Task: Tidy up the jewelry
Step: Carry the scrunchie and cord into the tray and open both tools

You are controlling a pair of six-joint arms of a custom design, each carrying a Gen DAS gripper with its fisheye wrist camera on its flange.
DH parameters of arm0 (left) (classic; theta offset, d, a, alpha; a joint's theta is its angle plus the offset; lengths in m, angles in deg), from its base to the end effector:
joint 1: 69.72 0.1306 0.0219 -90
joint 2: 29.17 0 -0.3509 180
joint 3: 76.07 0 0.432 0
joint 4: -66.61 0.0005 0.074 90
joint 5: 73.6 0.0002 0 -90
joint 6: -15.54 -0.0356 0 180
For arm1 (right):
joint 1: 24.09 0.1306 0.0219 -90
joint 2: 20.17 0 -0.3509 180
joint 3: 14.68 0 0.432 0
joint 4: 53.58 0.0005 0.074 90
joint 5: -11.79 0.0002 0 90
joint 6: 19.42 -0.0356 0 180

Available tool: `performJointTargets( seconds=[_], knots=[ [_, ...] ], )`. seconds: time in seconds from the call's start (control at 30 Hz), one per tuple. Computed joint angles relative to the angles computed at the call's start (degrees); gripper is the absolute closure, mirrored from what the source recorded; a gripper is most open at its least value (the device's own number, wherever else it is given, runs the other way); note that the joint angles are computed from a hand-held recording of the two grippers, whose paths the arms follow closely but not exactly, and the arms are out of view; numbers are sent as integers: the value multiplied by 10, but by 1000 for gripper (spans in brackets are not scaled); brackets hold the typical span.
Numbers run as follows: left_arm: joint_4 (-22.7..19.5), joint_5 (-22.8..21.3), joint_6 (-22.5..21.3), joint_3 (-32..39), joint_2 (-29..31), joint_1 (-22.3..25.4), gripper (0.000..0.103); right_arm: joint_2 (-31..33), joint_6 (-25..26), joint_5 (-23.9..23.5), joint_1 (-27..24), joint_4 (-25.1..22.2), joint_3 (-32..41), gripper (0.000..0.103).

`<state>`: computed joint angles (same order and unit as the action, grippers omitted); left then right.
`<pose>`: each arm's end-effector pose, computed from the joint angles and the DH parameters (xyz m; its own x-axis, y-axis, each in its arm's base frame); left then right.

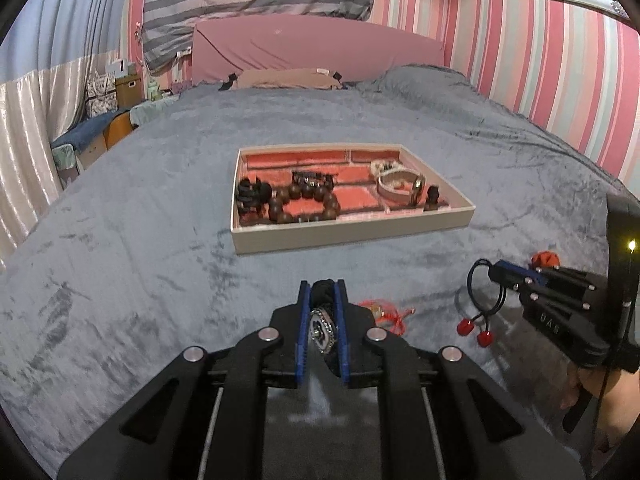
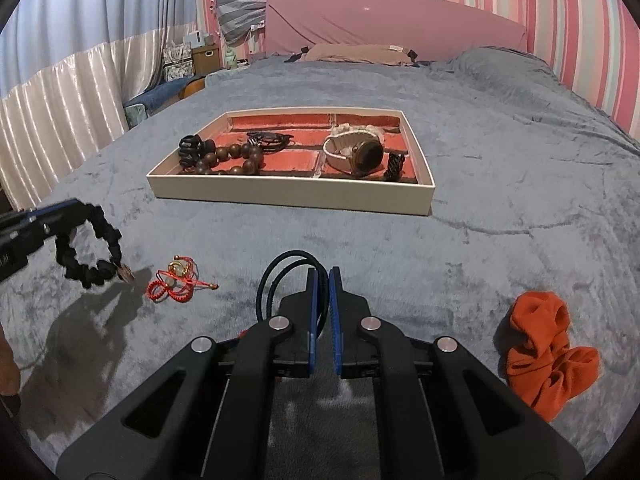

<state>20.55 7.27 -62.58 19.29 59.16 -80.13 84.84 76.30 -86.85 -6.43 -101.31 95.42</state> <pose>0.5174 -0.0898 0.4653 -0.6179 -0.0931 -0.7807 -0.0716 0.9955 -0.0621 0.5924 0.1937 0.4337 -0.6019 -0.2950 -0.7421 -0.4675 0.8835 0.0279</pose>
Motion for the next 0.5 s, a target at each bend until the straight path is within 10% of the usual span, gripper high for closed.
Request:
performJointTargets(
  seconds=[0.5],
  knots=[
    [-35, -26, -31, 159, 109, 23, 91, 102, -1, 9, -7, -37, 175, 96]
  ],
)
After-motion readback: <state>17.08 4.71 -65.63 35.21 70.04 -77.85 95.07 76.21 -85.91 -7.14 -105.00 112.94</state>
